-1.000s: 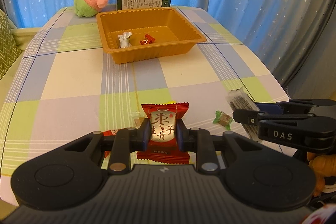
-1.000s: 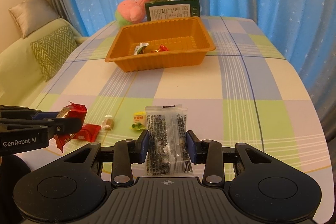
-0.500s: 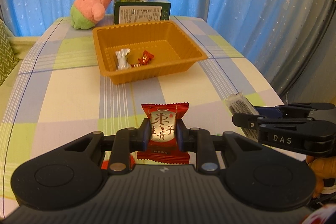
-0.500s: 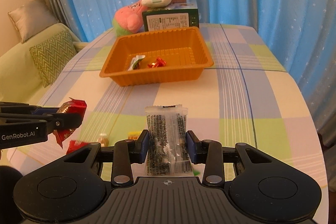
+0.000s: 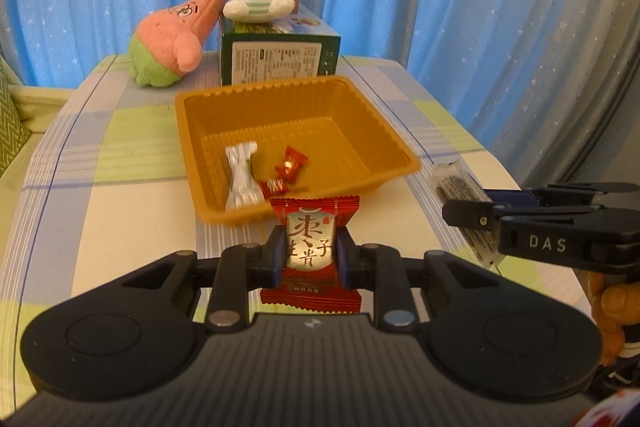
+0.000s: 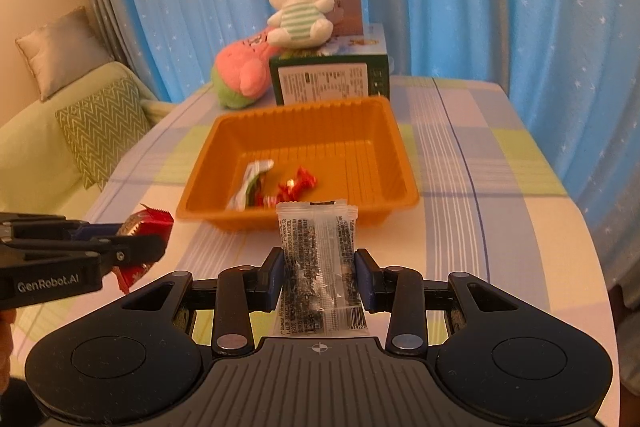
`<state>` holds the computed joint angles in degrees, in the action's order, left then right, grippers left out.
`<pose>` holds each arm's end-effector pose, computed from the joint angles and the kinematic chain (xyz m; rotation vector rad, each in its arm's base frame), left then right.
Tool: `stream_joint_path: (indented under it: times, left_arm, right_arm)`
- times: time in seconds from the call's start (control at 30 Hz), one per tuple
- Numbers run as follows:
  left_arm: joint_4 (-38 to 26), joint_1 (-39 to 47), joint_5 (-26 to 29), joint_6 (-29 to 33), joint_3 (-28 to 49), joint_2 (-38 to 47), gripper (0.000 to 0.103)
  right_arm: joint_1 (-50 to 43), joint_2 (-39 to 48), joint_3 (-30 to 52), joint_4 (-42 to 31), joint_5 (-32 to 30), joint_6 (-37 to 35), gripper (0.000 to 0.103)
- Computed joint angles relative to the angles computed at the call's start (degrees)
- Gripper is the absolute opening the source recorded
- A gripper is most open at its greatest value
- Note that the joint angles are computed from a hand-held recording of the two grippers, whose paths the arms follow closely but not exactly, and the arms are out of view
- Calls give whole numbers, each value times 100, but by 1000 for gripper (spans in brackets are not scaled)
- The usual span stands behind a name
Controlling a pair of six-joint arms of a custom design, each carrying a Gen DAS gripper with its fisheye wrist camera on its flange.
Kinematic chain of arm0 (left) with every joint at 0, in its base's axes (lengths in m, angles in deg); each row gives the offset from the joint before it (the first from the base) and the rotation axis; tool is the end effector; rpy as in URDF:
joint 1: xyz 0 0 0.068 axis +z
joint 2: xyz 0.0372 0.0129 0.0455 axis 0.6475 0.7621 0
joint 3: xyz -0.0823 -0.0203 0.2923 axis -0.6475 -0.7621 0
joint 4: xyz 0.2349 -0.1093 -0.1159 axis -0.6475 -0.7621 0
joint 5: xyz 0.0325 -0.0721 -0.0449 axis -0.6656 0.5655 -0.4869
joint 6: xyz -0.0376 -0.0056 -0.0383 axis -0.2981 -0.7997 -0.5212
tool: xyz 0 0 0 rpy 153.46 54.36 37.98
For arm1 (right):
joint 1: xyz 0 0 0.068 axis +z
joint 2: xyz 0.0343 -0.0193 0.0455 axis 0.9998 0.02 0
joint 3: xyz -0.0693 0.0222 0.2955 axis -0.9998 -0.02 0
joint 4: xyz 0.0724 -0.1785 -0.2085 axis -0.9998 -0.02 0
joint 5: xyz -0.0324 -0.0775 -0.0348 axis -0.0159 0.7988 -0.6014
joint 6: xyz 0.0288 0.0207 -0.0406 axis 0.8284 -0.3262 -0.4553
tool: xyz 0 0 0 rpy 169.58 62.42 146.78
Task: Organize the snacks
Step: 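Carry both held packets into the orange tray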
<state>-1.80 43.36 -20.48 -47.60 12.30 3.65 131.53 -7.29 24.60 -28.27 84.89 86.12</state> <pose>0.3152 -0.0028 0.2473 0.6794 2.2706 -0.4872 0.2254 0.1837 0.2419 0.2502 2.2822 0.1403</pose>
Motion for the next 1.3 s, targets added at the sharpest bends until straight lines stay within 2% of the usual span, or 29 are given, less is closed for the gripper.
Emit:
stream_joint_path:
  times: [0.27, 0.63, 0.93, 1.3]
  left_arm:
    - [307, -324, -235, -356, 893, 940, 23]
    - [371, -687, -466, -690, 1983, 2059, 23]
    - [403, -851, -628, -1030, 2427, 2650, 23]
    - [538, -1002, -815, -1167, 2577, 2969, 23]
  right_arm:
    - [-956, 541, 409, 486, -687, -722, 38]
    - [-1761, 1388, 1031, 810, -1367, -1112, 38]
    - [-2153, 2032, 1472, 912, -1678, -1251, 38]
    - [-2347, 2416, 1594, 1034, -1886, -1209, 38]
